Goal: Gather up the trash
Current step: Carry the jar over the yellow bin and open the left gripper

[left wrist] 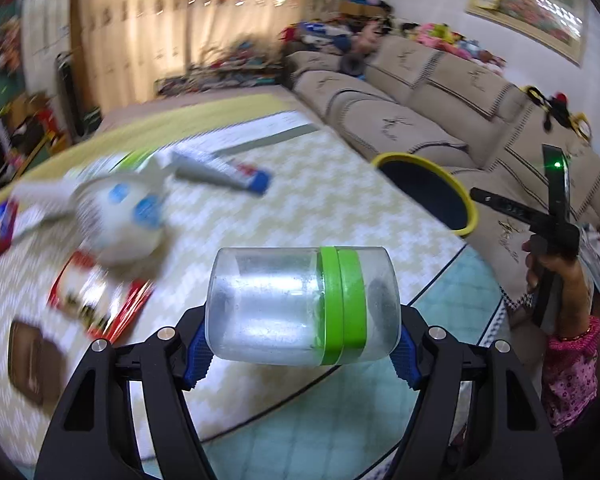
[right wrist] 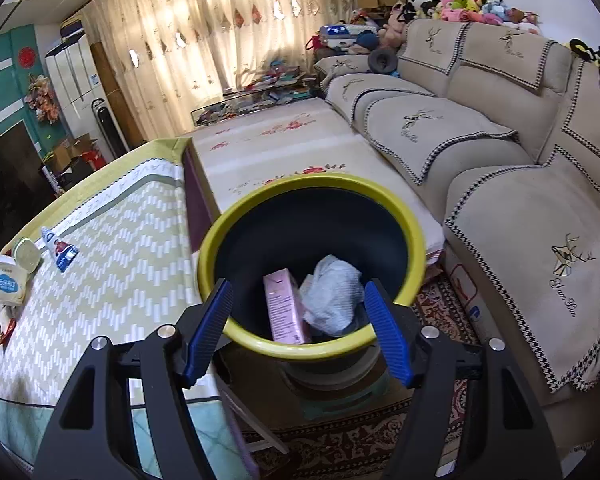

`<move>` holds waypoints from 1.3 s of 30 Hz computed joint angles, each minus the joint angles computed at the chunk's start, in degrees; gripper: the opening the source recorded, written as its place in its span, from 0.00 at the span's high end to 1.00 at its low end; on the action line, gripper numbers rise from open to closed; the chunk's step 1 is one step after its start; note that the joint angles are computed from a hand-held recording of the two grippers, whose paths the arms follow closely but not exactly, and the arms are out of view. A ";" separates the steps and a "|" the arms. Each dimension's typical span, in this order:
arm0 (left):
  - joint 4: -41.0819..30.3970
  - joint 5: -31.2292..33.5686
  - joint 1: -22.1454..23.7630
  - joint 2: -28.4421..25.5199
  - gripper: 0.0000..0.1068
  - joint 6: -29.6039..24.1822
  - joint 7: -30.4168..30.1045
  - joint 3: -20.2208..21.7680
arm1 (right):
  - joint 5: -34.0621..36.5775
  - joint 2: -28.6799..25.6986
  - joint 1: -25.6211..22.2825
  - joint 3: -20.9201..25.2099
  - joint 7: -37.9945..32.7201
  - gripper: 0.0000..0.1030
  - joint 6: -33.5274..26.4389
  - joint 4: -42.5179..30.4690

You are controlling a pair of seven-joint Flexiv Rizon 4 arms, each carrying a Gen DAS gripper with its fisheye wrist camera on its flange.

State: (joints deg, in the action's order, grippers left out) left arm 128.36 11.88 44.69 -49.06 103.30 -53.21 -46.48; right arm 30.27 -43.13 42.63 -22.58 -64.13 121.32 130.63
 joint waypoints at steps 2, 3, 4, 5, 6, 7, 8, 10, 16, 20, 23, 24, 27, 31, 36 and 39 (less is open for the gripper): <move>-1.67 -0.18 -2.60 -0.07 0.34 -1.04 0.69 -0.04 | 0.79 -0.22 0.11 -0.42 0.10 0.37 0.48 0.45; -2.46 -0.45 -3.93 -0.06 0.34 -1.44 1.06 0.10 | 1.32 -0.38 0.53 -0.93 0.07 0.37 0.45 0.61; -3.70 -0.86 -5.81 -0.14 0.34 -2.35 1.61 0.27 | 2.10 -0.61 1.21 -1.74 0.07 0.37 0.39 0.91; -4.60 -1.30 -6.92 -0.38 0.34 -3.22 2.26 0.06 | 2.59 -0.73 1.53 -2.20 0.15 0.37 0.44 1.21; -5.63 -1.86 -8.04 -0.76 0.34 -4.20 3.02 -0.19 | 2.87 -0.81 1.55 -2.40 0.28 0.37 0.57 1.47; -7.00 -2.61 -9.58 -1.21 0.34 -5.30 3.86 -0.41 | 3.24 -0.86 1.40 -2.46 0.50 0.37 0.88 1.85; -8.42 -3.57 -11.28 -1.49 0.34 -6.41 4.63 -0.41 | 3.56 -0.98 1.17 -2.43 0.72 0.37 1.19 2.18; -11.42 -5.75 -14.45 -2.18 0.34 -8.86 6.32 -0.53 | 4.17 -1.23 0.76 -2.55 1.13 0.37 1.47 2.64; -22.62 -11.84 -26.78 -4.38 0.34 -16.35 11.19 2.88 | 4.02 -1.71 -2.69 -0.89 2.15 0.37 2.57 3.54; -31.41 -15.66 -35.74 -6.27 0.34 -21.65 13.17 7.64 | 2.89 -1.74 -5.66 0.84 2.38 0.37 3.41 3.85; -39.04 -18.31 -42.76 -8.25 0.34 -26.08 13.58 12.23 | 2.55 -1.69 -7.11 1.67 2.30 0.37 3.85 4.16; -41.36 -18.99 -44.98 -8.86 0.34 -27.06 13.44 14.05 | 2.45 -1.70 -7.52 1.89 2.28 0.37 3.92 4.19; -49.22 -21.23 -51.34 -11.57 0.34 -31.23 12.56 19.53 | 2.46 -1.67 -8.09 2.22 2.29 0.37 3.83 4.13; -57.91 -23.62 -57.70 -15.57 0.23 -34.35 11.39 25.71 | 2.13 -1.86 -9.28 3.16 2.65 0.37 3.94 4.25; -58.07 -27.33 -58.73 -16.03 0.13 -31.38 12.34 26.77 | 1.96 -1.78 -9.61 3.55 2.89 0.37 3.97 4.48; -52.93 -29.04 -56.06 -13.45 0.13 -27.70 14.84 24.03 | 1.95 -1.71 -9.39 3.61 2.94 0.37 4.06 4.46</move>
